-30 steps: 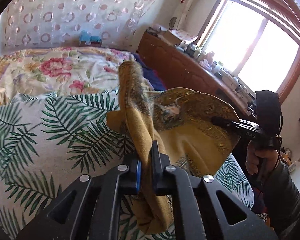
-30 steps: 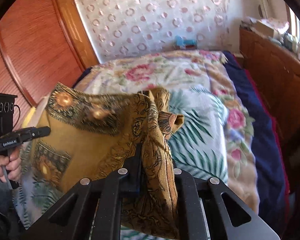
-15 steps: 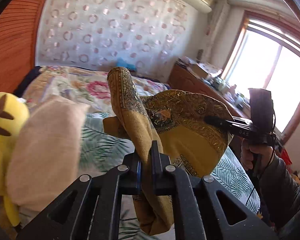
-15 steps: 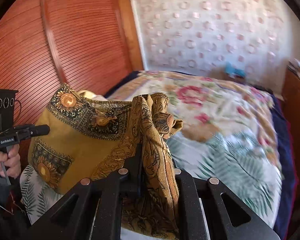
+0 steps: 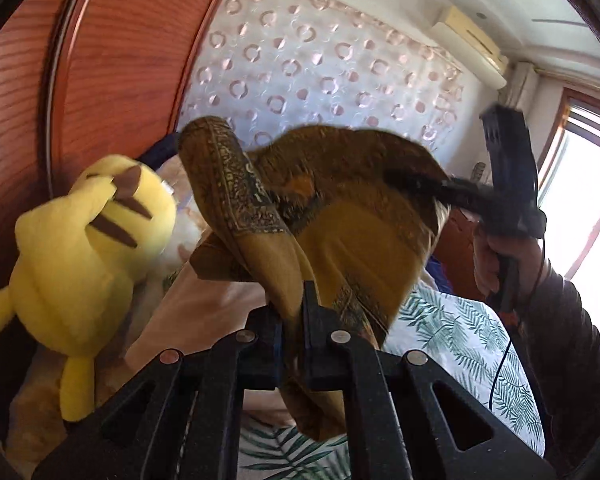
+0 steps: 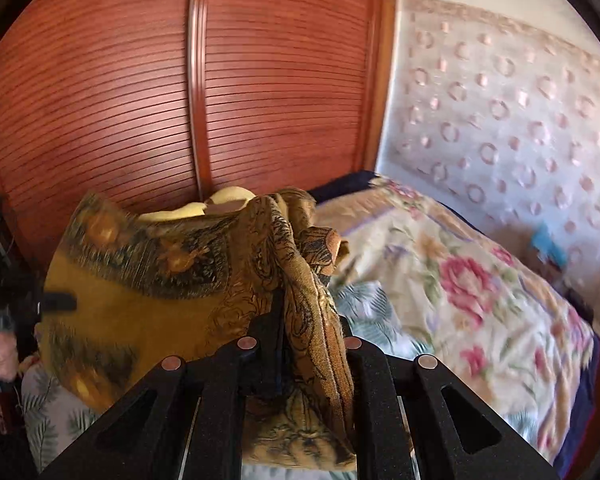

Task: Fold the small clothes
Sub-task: 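Carry the bundle with both grippers beside the yellow plush toy and lower it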

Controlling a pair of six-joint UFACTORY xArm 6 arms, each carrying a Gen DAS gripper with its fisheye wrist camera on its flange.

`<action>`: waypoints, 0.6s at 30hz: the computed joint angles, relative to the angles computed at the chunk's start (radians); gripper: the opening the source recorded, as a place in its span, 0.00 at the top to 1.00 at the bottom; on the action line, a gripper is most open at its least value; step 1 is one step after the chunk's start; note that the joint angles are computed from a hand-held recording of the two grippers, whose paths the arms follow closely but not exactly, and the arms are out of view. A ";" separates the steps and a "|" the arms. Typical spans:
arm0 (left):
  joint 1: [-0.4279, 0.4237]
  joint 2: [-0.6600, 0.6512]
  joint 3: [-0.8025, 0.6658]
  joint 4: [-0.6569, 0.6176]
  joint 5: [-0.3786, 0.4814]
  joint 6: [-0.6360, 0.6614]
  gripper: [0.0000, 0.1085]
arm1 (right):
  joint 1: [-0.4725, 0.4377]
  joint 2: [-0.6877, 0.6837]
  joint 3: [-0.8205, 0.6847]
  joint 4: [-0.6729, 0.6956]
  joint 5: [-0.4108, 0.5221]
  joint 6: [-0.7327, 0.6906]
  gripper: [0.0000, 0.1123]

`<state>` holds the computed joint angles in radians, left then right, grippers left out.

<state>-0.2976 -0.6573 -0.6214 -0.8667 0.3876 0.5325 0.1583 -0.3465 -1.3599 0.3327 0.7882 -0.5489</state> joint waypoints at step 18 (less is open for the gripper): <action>0.024 0.003 0.105 0.237 -0.012 -0.184 0.93 | 0.068 0.506 -0.388 -0.224 -0.080 0.296 0.58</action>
<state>-0.2738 -0.6539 -0.5165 -0.6296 0.3755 0.3482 0.2262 0.1591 -1.7480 0.1091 0.7084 -0.2526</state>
